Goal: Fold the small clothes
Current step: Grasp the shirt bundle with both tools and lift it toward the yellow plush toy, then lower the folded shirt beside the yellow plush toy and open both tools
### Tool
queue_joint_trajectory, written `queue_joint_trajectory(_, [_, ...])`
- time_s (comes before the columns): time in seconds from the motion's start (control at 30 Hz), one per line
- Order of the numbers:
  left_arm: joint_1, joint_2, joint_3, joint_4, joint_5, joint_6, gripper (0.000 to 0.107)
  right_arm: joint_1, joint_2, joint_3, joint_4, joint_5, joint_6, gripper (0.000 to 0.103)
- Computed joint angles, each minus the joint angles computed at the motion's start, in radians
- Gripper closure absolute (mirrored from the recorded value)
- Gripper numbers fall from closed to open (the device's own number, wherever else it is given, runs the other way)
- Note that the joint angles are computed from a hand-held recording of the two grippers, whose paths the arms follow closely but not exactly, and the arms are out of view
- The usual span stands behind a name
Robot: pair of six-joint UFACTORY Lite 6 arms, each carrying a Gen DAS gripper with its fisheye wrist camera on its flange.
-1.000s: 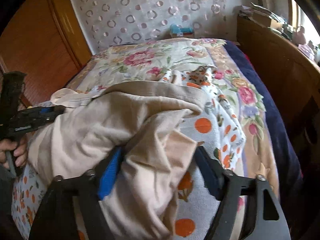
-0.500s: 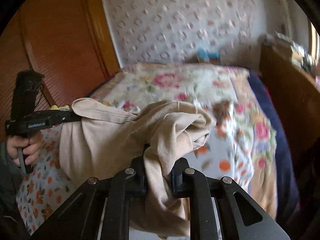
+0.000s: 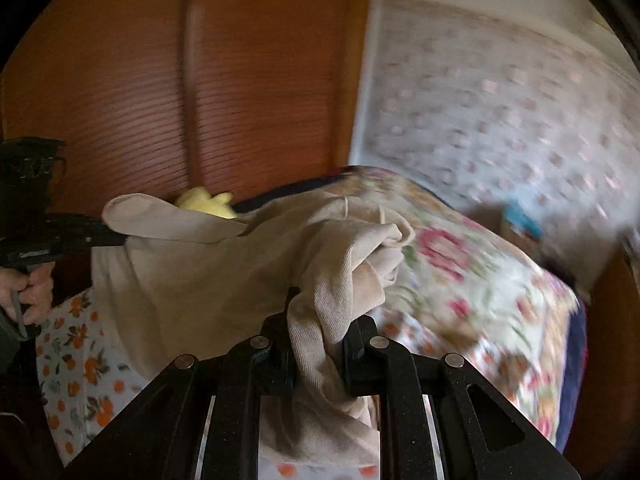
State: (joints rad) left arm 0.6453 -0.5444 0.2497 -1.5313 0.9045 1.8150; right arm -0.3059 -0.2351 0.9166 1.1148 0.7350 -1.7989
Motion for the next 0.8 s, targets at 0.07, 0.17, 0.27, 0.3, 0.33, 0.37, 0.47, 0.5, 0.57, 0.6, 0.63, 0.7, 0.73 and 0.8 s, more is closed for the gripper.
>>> queue_joint_trajectory(0.07, [0.149,0.054,-0.018,0.023,0.039,0.101,0.096,0.175,0.047,0.038,-0.039,-0.111,0.064,0.086])
queue_joint_trajectory(0.17, [0.274,0.25,0.004,-0.01,0.037,0.271,0.096,0.412,0.184,0.137,-0.1,-0.244,0.146,0.087])
queue_joint_trajectory(0.27, [0.315,0.422,0.03,-0.101,0.014,0.424,0.096,0.602,0.378,0.288,-0.249,-0.366,0.326,0.087])
queue_joint_trajectory(0.3, [0.324,0.46,0.036,-0.116,0.011,0.453,0.096,0.629,0.439,0.34,-0.283,-0.378,0.358,0.086])
queue_joint_trajectory(0.33, [0.336,0.497,0.04,-0.127,0.012,0.485,0.096,0.671,0.501,0.392,-0.336,-0.397,0.415,0.086])
queue_joint_trajectory(0.37, [0.345,0.527,0.04,-0.141,0.008,0.515,0.096,0.678,0.569,0.462,-0.361,-0.389,0.431,0.086])
queue_joint_trajectory(0.47, [0.371,0.602,0.043,-0.165,-0.008,0.581,0.096,0.684,0.726,0.644,-0.443,-0.346,0.505,0.086])
queue_joint_trajectory(0.5, [0.36,0.614,0.042,-0.182,-0.022,0.588,0.096,0.698,0.777,0.7,-0.474,-0.341,0.546,0.086])
queue_joint_trajectory(0.57, [0.341,0.702,0.09,-0.224,-0.053,0.621,0.095,0.691,0.891,0.867,-0.558,-0.29,0.661,0.084])
queue_joint_trajectory(0.6, [0.348,0.737,0.108,-0.233,-0.06,0.641,0.095,0.681,0.958,0.962,-0.6,-0.269,0.734,0.075])
queue_joint_trajectory(0.63, [0.338,0.758,0.116,-0.249,-0.066,0.655,0.095,0.677,0.99,1.016,-0.642,-0.254,0.809,0.063])
queue_joint_trajectory(0.7, [0.337,0.768,0.121,-0.26,-0.075,0.666,0.094,0.669,1.015,1.034,-0.618,-0.291,0.856,0.049])
queue_joint_trajectory(0.73, [0.338,0.765,0.125,-0.254,-0.075,0.659,0.092,0.663,1.012,1.019,-0.599,-0.311,0.856,0.049])
queue_joint_trajectory(0.8, [0.361,0.752,0.124,-0.232,-0.07,0.654,0.085,0.656,1.001,0.964,-0.524,-0.344,0.814,0.049])
